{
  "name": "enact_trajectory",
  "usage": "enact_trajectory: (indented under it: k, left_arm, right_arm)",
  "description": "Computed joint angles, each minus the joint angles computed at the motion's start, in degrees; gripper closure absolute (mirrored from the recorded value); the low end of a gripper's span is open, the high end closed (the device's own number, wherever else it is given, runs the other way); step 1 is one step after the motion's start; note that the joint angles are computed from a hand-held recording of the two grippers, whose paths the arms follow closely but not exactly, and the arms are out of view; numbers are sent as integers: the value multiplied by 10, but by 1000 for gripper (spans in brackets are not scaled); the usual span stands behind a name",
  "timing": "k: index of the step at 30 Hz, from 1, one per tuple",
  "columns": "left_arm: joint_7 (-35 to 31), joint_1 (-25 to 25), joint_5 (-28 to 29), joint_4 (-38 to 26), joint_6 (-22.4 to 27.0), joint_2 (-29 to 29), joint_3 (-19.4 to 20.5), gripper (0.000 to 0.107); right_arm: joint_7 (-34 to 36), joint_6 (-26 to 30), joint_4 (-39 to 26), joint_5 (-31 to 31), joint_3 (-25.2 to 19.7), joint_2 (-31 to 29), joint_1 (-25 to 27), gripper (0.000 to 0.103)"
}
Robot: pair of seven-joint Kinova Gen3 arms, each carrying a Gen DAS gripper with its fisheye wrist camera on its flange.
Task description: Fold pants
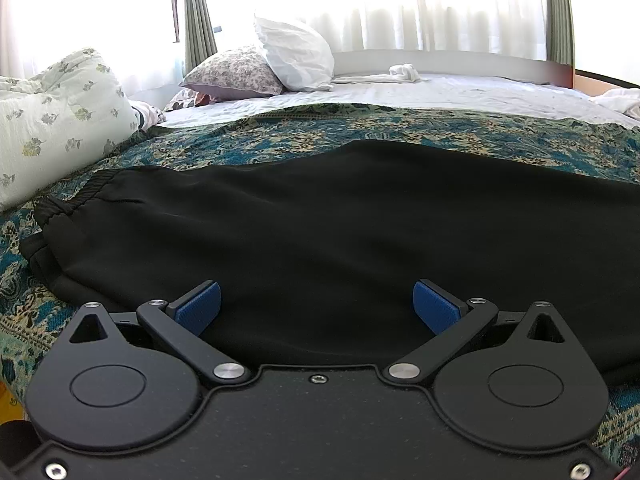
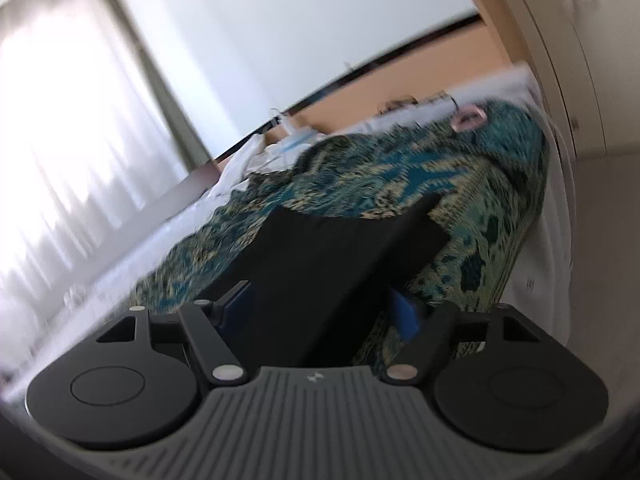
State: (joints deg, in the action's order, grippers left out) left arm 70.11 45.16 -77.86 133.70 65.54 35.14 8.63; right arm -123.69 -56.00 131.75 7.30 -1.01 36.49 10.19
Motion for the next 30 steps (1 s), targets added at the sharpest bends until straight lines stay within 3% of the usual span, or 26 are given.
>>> enact_trajectory:
  k: [5, 7, 9, 13, 16, 17, 21, 24, 28, 30]
  left_arm:
    - [-1, 1, 2, -1, 2, 1, 0, 4]
    - [1, 1, 1, -1, 1, 1, 0, 4]
    - [1, 1, 1, 0, 1, 1, 0, 4]
    - [4, 2, -2, 1, 1, 1, 0, 4]
    - [2, 0, -2, 2, -1, -1, 2, 4]
    - [-3, -3, 0, 1, -3, -4, 2, 4]
    - [-25, -12, 6, 5, -19, -30, 7, 4]
    - [-40, -13, 5, 16, -30, -54, 13, 5]
    - [-18, 7, -11, 41, -19, -67, 22, 5]
    - [4, 16, -18, 54, -9, -71, 29, 5]
  right_arm:
    - [-117, 42, -56, 105, -84, 22, 126, 26]
    - [-154, 63, -79, 135, -80, 27, 133, 30]
    - [-159, 81, -94, 142, -81, 30, 137, 31]
    - [-102, 147, -126, 121, -147, 32, 181, 34]
    - [-83, 216, -155, 112, -105, 14, 133, 45]
    - [-82, 240, -163, 117, -78, 6, 107, 58]
    - [-129, 333, -201, 153, -12, -18, 44, 89]
    - [-97, 393, -222, 115, -22, -38, 31, 96]
    - [-4, 379, -212, 84, 9, -81, -65, 97]
    - [40, 376, -206, 103, -9, -99, -102, 97]
